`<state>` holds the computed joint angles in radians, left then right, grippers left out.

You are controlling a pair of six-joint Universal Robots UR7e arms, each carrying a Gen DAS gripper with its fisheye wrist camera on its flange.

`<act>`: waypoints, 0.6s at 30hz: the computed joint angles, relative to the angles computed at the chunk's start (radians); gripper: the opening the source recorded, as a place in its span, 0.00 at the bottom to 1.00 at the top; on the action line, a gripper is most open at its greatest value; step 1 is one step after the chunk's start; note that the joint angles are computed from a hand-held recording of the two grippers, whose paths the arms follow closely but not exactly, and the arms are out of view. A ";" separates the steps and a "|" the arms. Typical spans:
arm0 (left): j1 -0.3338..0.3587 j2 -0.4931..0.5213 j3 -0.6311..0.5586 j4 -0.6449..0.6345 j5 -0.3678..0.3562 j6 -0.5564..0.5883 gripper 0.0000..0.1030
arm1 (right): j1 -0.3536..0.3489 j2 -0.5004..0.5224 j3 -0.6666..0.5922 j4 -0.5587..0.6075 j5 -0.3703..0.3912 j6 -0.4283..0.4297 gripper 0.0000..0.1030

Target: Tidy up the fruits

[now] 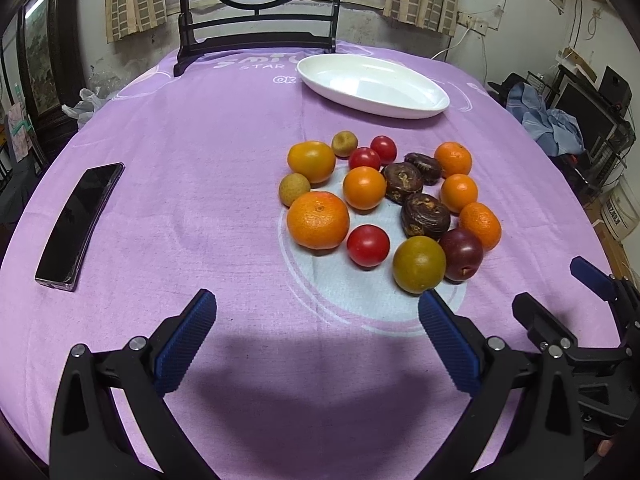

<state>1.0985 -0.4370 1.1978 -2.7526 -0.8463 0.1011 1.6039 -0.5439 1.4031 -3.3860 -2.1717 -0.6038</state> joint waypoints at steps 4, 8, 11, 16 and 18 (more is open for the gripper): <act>0.004 -0.001 -0.004 0.015 -0.005 -0.016 0.96 | 0.001 0.002 -0.003 0.005 -0.001 0.002 0.97; 0.006 -0.001 -0.006 0.022 -0.005 -0.022 0.96 | -0.001 0.003 -0.005 0.011 0.001 0.002 0.97; 0.006 -0.002 -0.003 0.024 -0.006 -0.024 0.96 | -0.002 0.002 -0.003 0.012 0.002 0.002 0.97; 0.005 -0.003 -0.003 0.027 -0.014 -0.017 0.96 | -0.003 0.004 -0.005 0.012 0.005 0.000 0.97; 0.005 -0.003 -0.001 0.027 -0.014 -0.016 0.96 | -0.003 0.003 -0.004 0.014 0.004 0.000 0.97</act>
